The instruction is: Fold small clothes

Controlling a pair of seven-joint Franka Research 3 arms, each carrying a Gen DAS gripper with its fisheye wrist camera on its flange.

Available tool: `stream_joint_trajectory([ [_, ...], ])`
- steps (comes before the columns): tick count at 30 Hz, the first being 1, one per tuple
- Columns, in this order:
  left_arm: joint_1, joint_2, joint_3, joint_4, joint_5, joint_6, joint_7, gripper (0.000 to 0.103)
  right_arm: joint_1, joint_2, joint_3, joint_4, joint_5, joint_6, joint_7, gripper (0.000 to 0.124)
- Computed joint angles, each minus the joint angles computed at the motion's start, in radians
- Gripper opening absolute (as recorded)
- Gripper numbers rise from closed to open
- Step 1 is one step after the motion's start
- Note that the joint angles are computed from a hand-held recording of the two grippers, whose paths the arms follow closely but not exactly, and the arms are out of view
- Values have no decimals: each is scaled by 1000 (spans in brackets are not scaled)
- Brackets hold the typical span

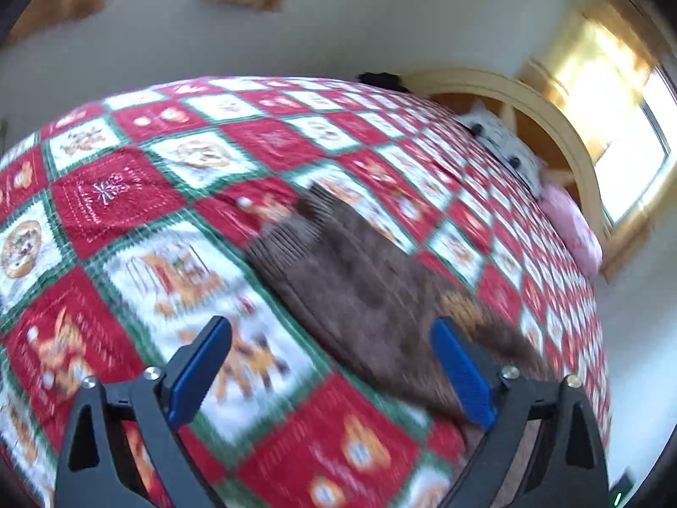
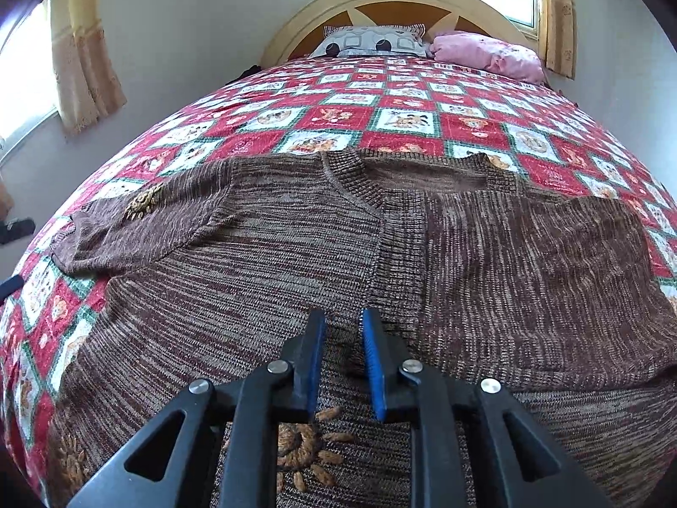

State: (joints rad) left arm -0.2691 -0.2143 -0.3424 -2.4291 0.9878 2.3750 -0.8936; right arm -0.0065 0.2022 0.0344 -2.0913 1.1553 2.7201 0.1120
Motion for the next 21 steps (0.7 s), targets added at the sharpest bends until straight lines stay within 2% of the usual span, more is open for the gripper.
stream_joint_trajectory([
  [4,35,53,42,-4,3,97,-22,84,-5,1,-2,2,3,-18,4,21],
  [7,29,72,24,18,33,43,-67,83,-10,3,-5,7,2,-38,12,21],
  [8,24,81,25,28,33,33,-55,77,-10,4,-5,7,3,-38,12,21],
  [9,19,87,26,34,36,21,-46,64,-9,4,-5,7,4,-35,11,21],
  [10,14,90,28,36,37,15,-38,55,-10,4,-5,7,4,-35,9,21],
  [12,11,93,35,33,47,12,-34,27,-10,6,-5,10,5,-35,8,21],
  [14,18,74,46,0,86,50,-72,14,-12,9,-5,13,4,-39,9,22],
  [16,31,47,52,-35,133,100,-130,10,-14,10,-6,16,4,-45,11,22],
  [18,38,36,47,-38,150,106,-145,8,-15,11,-5,16,4,-46,13,22],
  [21,21,49,22,16,122,4,-40,7,-14,10,-5,15,5,-45,11,22],
])
